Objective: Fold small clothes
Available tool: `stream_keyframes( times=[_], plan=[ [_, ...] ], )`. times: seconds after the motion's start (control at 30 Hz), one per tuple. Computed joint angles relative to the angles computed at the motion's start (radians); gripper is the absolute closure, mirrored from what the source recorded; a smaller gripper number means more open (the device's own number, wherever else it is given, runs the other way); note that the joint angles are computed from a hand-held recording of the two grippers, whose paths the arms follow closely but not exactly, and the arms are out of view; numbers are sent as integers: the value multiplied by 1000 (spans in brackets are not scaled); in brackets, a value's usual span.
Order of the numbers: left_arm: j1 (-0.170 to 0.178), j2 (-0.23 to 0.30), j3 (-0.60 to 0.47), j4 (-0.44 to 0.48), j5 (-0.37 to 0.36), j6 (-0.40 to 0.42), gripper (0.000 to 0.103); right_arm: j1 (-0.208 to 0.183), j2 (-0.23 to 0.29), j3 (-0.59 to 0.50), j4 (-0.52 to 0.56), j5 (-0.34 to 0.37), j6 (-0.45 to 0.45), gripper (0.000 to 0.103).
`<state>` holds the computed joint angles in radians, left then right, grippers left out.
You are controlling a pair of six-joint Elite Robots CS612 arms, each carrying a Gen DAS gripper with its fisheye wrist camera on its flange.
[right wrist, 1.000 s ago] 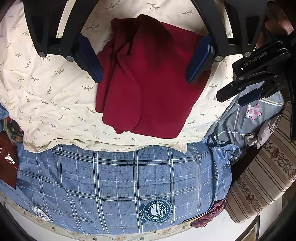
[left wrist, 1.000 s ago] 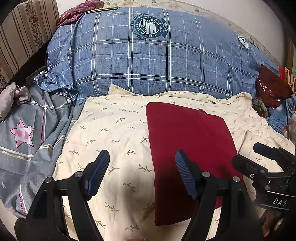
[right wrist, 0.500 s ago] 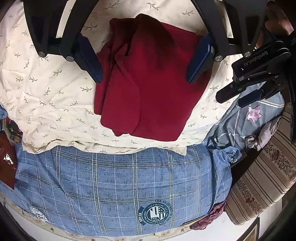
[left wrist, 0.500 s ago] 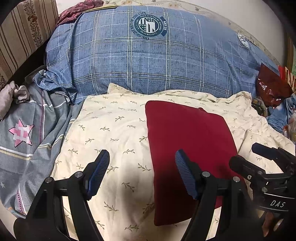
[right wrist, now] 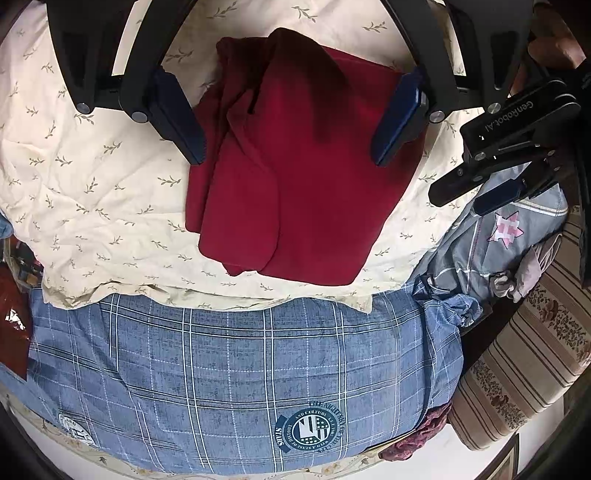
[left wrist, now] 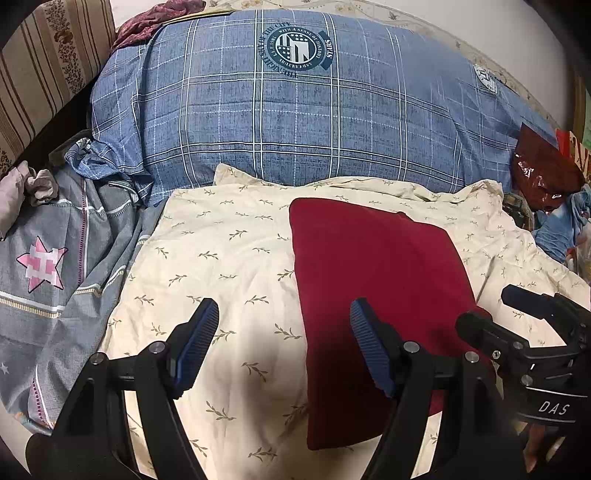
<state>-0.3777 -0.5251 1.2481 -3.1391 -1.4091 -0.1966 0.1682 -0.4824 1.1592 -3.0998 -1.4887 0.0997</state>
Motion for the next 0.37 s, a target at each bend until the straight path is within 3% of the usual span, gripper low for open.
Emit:
stream_keyframes(
  times=[0.37],
  plan=[
    [20, 15, -26, 19, -47, -21, 30, -18, 9, -18, 31, 20, 20, 11]
  ],
)
